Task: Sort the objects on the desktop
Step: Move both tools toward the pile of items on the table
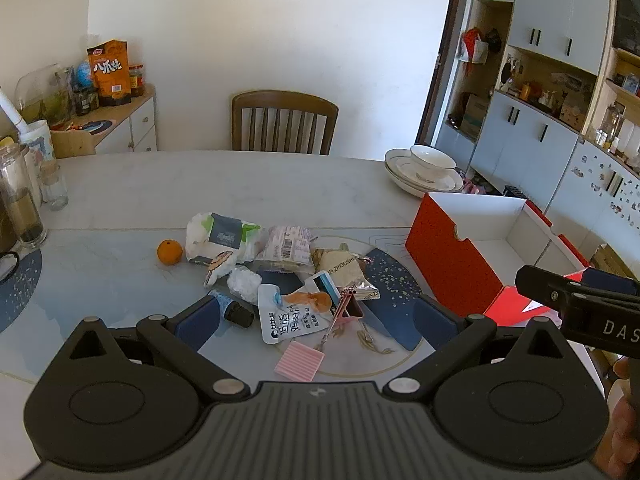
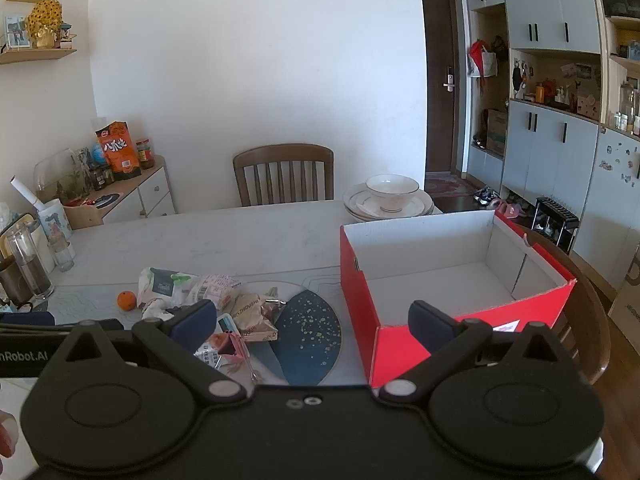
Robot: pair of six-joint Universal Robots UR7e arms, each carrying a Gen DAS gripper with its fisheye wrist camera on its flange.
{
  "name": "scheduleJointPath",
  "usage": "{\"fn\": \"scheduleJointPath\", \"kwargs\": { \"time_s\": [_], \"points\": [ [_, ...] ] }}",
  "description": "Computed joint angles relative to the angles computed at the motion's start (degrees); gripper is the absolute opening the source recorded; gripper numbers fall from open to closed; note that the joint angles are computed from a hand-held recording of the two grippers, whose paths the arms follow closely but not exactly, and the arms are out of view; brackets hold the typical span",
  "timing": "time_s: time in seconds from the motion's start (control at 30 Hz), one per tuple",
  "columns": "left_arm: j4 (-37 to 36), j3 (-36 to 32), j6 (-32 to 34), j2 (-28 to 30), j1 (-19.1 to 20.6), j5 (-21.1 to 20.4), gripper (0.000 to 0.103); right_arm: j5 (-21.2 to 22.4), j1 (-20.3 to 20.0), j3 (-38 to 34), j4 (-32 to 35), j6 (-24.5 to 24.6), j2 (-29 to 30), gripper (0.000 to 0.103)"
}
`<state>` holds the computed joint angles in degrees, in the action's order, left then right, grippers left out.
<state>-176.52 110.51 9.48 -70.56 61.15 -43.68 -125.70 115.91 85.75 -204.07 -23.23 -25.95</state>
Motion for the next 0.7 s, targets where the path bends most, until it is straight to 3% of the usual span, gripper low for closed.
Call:
{"fn": "scheduleJointPath", "kwargs": {
  "time_s": [0.7],
  "points": [
    [-0.9,-0.3,-1.7,0.9,-0.2,-0.7,0.103,4.2,-1.3,0.7,3.0,-0.4,-1.5,0.102]
  ]
}}
